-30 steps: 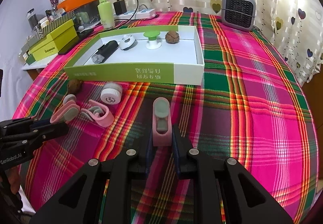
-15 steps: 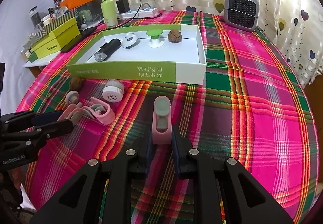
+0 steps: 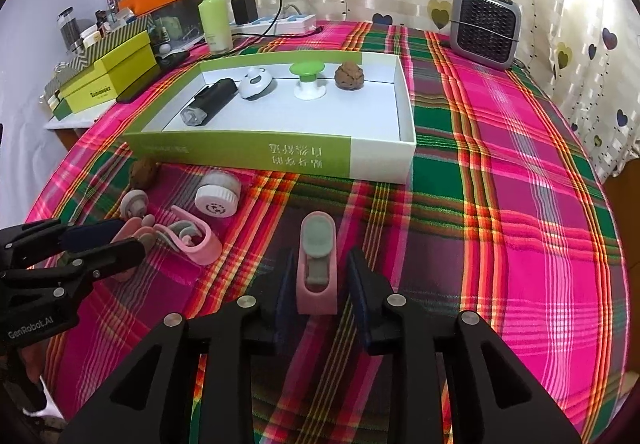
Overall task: Organize objects
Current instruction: 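Lift both pink objects and carry them toward the white box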
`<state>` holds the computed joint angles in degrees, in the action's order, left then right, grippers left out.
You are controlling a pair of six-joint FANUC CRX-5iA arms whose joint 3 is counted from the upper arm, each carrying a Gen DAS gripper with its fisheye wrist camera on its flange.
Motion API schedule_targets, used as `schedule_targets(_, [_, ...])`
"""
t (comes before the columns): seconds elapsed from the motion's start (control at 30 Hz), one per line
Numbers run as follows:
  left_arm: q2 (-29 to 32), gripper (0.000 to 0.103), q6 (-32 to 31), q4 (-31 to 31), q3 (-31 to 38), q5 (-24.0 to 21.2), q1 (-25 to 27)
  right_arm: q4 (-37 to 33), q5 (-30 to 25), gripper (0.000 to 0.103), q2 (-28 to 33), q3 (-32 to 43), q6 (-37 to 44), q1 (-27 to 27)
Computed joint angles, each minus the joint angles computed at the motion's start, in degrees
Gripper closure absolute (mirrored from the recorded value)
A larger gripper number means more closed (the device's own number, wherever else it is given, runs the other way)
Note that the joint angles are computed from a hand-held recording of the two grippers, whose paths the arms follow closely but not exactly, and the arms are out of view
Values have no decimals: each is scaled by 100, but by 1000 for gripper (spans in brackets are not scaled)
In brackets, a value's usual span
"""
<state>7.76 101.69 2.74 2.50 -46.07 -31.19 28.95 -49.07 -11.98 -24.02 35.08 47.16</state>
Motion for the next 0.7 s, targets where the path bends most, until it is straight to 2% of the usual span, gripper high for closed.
schedule_targets(0.2, [40,68,193,-302,113,-31,-95,112,27,75,-7,-51,-120,20])
schedule_targets(0.43, [55,81,357,-489,181,-86,-105,171,-17,79,13,-47,-183,30])
schedule_targets(0.57, [52,81,320,-450,166,-71,-86,215,-60,84,30,-40,-247,25])
schedule_targets(0.7, [55,81,296,-425,163,-67,-77,240,-86,85,40,-32,-287,40])
